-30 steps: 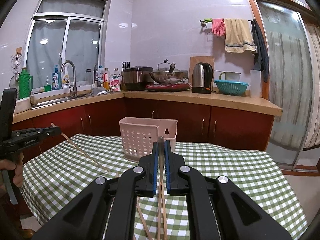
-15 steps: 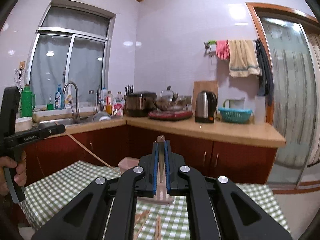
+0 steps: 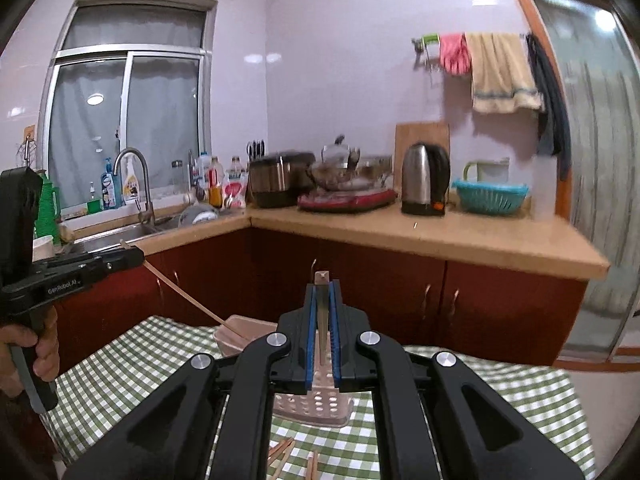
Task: Organize utensils
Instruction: 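Carry both chopsticks over the beige caddy and open both tools to drop them in, then move both open tools back down to the remaining chopsticks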
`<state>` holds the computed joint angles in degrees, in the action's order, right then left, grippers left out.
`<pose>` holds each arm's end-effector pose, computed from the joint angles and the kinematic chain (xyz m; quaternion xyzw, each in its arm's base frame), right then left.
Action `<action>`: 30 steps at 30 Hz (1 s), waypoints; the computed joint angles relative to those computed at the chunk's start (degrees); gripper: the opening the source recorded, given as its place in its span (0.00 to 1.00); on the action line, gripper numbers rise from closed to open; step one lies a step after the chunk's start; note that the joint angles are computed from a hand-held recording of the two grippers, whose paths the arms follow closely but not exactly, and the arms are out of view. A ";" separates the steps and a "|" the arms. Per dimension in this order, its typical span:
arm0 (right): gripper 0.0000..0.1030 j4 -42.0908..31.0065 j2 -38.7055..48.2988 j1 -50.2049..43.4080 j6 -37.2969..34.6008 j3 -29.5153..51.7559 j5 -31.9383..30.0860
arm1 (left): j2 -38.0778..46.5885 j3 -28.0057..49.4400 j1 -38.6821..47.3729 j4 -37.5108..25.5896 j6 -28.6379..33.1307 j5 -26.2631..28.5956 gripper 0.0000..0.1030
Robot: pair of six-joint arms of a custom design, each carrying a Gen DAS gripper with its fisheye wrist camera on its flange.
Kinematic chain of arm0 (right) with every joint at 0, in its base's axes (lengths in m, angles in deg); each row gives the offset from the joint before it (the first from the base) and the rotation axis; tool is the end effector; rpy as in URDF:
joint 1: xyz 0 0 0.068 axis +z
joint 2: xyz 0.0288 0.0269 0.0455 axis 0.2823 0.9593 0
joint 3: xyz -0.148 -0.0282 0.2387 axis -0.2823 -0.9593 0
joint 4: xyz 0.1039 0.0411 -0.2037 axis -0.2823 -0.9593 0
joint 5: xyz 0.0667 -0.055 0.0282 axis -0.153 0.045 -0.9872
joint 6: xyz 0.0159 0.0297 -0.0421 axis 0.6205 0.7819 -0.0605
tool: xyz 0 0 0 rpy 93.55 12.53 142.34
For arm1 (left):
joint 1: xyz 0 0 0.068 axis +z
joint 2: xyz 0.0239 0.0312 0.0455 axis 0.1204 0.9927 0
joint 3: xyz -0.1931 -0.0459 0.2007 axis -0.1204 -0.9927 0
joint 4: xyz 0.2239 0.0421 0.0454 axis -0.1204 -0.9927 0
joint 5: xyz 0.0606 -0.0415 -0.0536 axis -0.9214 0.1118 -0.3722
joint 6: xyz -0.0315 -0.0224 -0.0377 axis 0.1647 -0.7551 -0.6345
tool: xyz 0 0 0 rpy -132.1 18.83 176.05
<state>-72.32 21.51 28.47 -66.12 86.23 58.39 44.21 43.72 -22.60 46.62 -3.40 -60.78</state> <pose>0.3012 0.0703 0.3459 -0.1128 0.7935 0.1417 0.5809 0.3041 -0.1625 0.3900 0.0907 0.8208 -0.0810 0.5581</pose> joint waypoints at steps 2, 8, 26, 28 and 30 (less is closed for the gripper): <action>0.07 0.50 2.04 -0.13 0.73 0.34 -0.53 | 1.56 -0.42 0.52 0.66 -0.02 0.33 0.06; 0.07 2.27 6.40 0.21 2.37 0.09 -0.97 | 5.29 -2.05 2.16 2.61 -1.09 2.34 0.06; 0.46 4.78 4.12 0.92 1.07 -3.40 3.81 | 1.56 -11.53 1.82 10.65 -3.75 -2.01 0.73; 0.47 4.82 2.67 0.69 1.22 -4.40 4.18 | -0.03 -13.20 1.52 11.06 -4.05 -2.75 0.76; 0.49 5.09 0.71 0.53 1.50 -5.82 4.52 | -1.57 -14.73 1.12 11.20 -4.53 -3.53 0.76</action>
<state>-67.23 22.23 29.00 -64.62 80.41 62.91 42.64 28.99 -21.48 57.82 -7.93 -64.31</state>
